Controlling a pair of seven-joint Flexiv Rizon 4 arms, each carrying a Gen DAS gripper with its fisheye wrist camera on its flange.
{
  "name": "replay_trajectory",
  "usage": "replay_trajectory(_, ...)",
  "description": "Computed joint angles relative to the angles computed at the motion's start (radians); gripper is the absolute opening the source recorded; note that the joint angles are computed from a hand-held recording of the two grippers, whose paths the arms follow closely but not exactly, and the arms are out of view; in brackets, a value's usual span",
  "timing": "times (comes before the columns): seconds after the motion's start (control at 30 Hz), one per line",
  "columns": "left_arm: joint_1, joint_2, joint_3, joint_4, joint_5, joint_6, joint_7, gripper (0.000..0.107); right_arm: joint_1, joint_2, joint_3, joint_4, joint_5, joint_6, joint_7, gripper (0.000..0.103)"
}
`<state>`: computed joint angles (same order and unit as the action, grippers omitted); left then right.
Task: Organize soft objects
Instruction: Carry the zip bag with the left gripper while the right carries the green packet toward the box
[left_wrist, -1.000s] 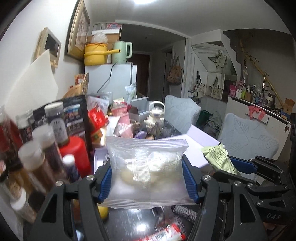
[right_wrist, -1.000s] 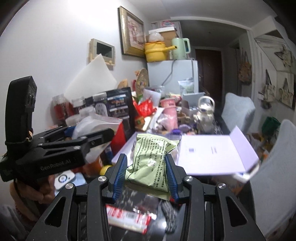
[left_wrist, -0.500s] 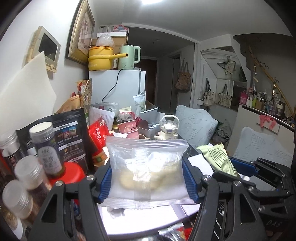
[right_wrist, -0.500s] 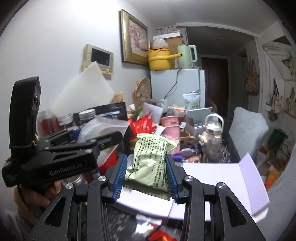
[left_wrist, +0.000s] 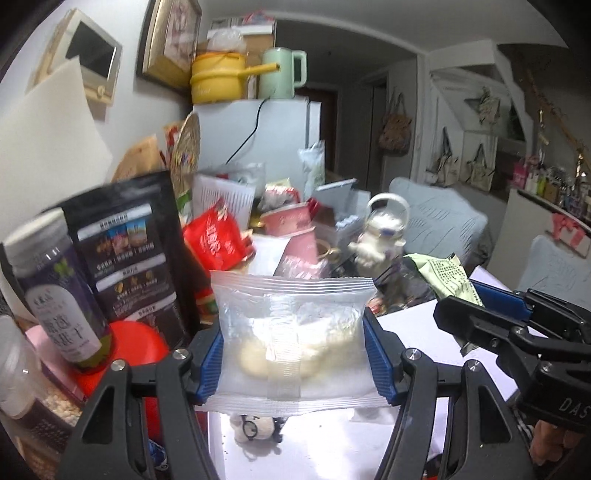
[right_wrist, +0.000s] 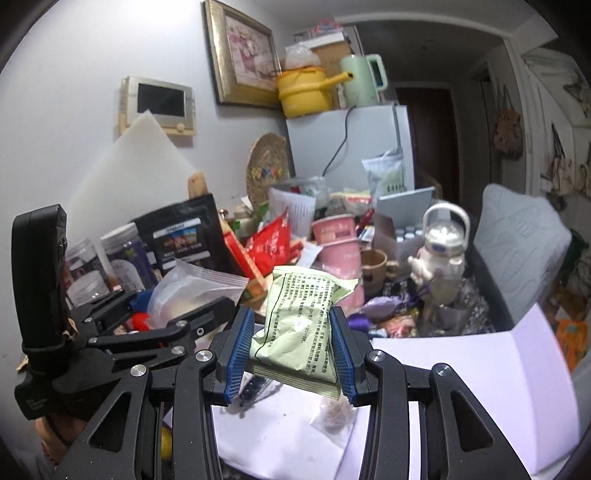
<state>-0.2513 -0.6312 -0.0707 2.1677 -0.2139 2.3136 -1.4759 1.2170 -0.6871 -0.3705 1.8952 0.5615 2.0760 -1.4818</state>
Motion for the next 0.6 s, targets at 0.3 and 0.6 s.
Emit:
replay_trajectory(0.3,-0.065,-0.079,0.052,-0.089,-0.12,-0.167,0.071,0.065,-0.114,-0.081,0.061,-0.064,-0.146,-0.108,0.121,0.041)
replay_trajectory(0.6,-0.14,-0.131,0.123,-0.155,-0.216,-0.306,0.132,0.065,-0.175,-0.129,0.076,-0.087,-0.286,-0.203,0.256,0.041)
